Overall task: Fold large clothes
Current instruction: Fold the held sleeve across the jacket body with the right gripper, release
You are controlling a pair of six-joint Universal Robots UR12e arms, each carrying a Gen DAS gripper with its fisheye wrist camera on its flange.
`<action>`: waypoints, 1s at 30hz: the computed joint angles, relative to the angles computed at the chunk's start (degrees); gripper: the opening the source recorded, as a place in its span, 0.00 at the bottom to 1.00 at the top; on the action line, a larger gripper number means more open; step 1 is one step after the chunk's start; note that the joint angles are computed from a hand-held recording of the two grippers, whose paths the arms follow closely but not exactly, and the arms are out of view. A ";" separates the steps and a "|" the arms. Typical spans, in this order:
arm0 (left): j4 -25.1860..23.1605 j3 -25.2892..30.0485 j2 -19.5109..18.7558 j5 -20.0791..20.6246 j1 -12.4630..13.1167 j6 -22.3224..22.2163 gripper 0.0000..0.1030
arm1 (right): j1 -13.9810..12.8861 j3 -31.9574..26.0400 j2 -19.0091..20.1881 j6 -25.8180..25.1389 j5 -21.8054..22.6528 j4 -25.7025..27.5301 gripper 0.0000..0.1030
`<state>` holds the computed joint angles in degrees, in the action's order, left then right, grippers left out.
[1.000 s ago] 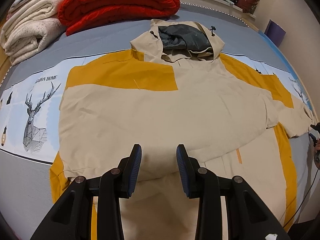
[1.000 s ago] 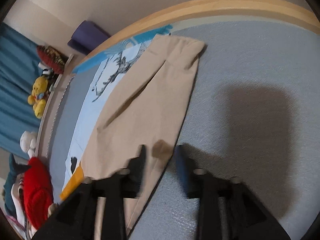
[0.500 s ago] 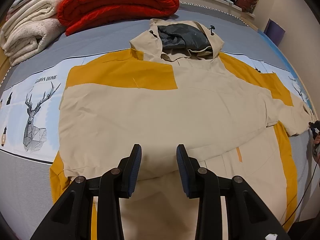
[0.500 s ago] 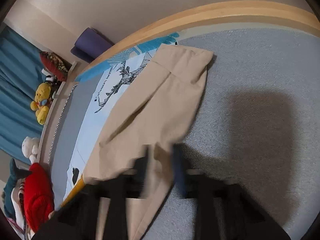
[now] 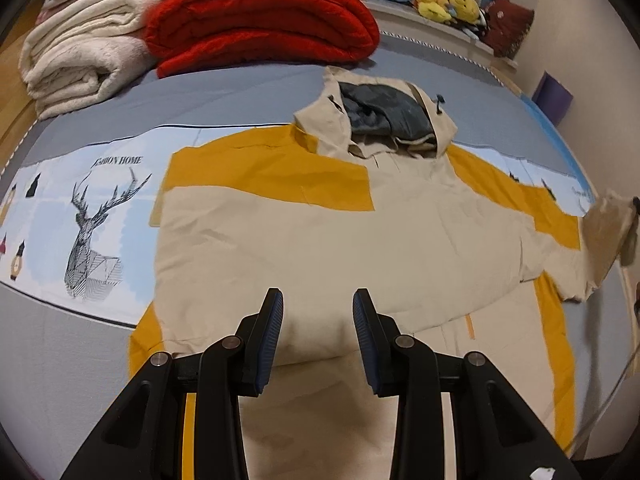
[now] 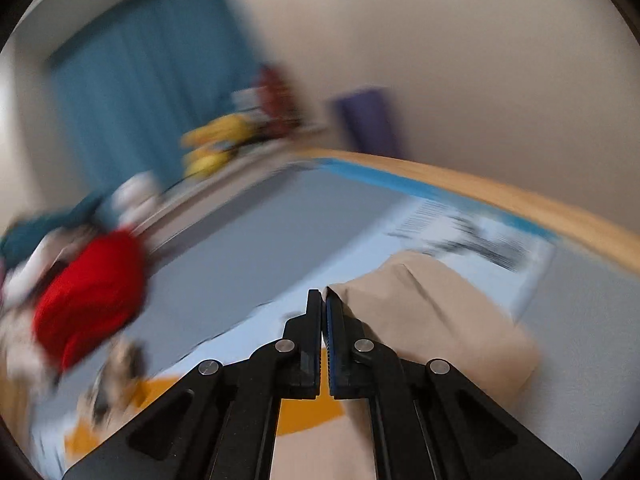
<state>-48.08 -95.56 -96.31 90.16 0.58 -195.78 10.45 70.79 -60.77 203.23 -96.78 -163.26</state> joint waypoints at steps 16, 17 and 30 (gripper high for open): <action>1.46 -6.00 6.13 -7.04 2.66 -8.13 0.32 | 14.25 -5.04 2.87 -20.08 22.39 24.21 0.11; 1.47 -6.45 6.45 -8.04 2.82 -8.55 0.32 | 14.49 -5.15 2.84 -20.28 21.06 24.91 0.12; 2.78 -6.44 5.55 -7.64 2.00 -6.39 0.32 | 12.53 1.94 -3.05 5.50 16.49 19.50 0.33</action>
<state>-45.30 -101.99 -90.76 82.53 2.59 -202.18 22.98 72.73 -63.83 208.73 -80.29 -143.75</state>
